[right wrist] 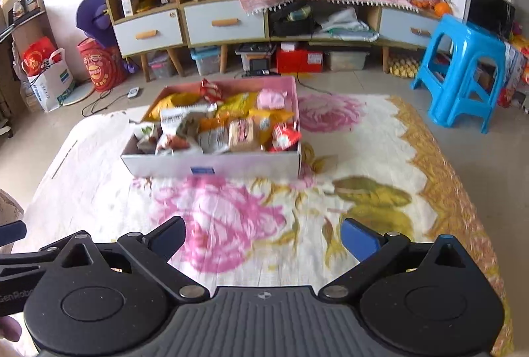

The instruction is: Organize snacks

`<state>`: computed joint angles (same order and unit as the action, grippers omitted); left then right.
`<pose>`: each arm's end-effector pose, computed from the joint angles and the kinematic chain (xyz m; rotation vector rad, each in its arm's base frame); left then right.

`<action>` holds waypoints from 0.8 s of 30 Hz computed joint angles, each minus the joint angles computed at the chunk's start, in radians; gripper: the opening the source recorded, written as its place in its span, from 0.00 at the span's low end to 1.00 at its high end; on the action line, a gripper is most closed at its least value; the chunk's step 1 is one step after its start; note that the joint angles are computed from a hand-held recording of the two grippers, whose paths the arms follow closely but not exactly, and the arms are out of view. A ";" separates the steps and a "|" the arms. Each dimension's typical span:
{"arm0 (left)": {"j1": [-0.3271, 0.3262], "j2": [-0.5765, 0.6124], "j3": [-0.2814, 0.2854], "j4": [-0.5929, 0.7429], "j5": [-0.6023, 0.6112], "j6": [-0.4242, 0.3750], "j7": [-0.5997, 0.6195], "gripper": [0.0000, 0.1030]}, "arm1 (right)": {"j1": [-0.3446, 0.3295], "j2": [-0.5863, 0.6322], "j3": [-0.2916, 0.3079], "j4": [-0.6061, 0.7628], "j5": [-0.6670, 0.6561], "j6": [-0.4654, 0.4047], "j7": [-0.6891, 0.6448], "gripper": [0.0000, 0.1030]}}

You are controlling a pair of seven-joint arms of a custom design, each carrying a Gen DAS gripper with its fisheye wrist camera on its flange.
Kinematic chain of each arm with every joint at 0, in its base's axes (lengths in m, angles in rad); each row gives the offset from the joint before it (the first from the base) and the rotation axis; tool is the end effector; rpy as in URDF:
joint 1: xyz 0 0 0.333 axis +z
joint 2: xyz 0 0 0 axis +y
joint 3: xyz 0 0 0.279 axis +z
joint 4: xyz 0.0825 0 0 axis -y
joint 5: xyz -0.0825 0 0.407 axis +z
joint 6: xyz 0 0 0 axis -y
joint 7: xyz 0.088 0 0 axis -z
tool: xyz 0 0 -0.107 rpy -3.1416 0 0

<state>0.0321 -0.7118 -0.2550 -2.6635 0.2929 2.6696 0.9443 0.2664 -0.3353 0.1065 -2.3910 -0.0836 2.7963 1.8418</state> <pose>0.4163 -0.1036 0.4890 -1.8977 1.5700 -0.6275 0.4839 0.1959 0.4860 -1.8952 1.5858 -0.5329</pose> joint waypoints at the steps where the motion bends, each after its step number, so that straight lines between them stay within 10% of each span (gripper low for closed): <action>1: -0.006 -0.001 0.001 -0.001 -0.005 -0.008 0.001 0.99 | 0.001 -0.007 0.000 -0.007 0.002 0.000 -0.001 0.91; 24: -0.034 -0.002 0.021 0.005 -0.038 -0.074 0.000 0.99 | -0.002 -0.048 0.020 -0.063 -0.055 0.020 -0.020 0.93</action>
